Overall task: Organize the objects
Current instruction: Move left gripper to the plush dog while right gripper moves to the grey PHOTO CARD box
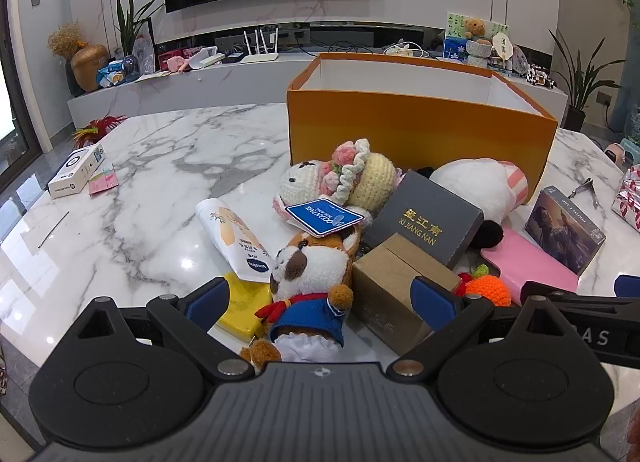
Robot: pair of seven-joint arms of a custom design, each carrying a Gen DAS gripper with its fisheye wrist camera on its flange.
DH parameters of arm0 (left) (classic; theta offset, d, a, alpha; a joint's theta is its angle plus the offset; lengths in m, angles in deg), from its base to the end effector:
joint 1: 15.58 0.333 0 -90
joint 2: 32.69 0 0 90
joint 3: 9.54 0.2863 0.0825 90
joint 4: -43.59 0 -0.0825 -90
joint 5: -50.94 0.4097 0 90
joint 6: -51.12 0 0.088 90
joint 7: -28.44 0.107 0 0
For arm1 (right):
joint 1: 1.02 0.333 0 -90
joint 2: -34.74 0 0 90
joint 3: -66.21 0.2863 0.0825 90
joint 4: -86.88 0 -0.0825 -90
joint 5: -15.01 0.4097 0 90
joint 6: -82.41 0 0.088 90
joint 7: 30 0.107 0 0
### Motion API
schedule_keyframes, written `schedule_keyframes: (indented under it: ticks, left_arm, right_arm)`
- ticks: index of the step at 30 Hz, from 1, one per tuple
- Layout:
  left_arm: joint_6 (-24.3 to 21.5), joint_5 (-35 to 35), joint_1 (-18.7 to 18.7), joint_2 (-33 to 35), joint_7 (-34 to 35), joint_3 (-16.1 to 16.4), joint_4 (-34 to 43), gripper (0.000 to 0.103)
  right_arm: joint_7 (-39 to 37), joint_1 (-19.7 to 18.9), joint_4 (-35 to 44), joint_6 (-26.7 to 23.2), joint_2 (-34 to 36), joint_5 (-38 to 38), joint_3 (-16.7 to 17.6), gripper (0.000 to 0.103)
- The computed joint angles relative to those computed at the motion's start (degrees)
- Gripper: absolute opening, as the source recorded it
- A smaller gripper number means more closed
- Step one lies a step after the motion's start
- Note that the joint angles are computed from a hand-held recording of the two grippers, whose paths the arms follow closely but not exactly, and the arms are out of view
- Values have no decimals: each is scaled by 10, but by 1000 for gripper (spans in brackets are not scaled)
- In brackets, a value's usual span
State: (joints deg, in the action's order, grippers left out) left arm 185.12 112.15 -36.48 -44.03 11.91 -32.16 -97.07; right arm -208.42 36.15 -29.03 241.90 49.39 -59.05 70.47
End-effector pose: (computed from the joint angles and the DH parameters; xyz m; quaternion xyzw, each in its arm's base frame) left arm 0.3711 -0.3287 0.3347 -0.7440 0.5273 -0.2177 0.3479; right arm 0.4406 0.4450 0.3108 -0.7259 0.5631 -0.2401 0.3137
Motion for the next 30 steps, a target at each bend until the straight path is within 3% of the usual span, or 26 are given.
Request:
schedule_keyframes:
  ticks: [15, 24, 30]
  left_arm:
    - [28, 10, 7, -25, 12, -3, -20, 103]
    - [94, -7, 12, -87, 54, -15, -85, 103]
    - [124, 39, 33, -67, 46, -33, -86, 103]
  right_arm:
    - [10, -17, -17, 22, -14, -13, -1, 102]
    - [-2, -33, -43, 48, -33, -15, -1, 102]
    - [2, -43, -49, 70, -37, -26, 1, 102]
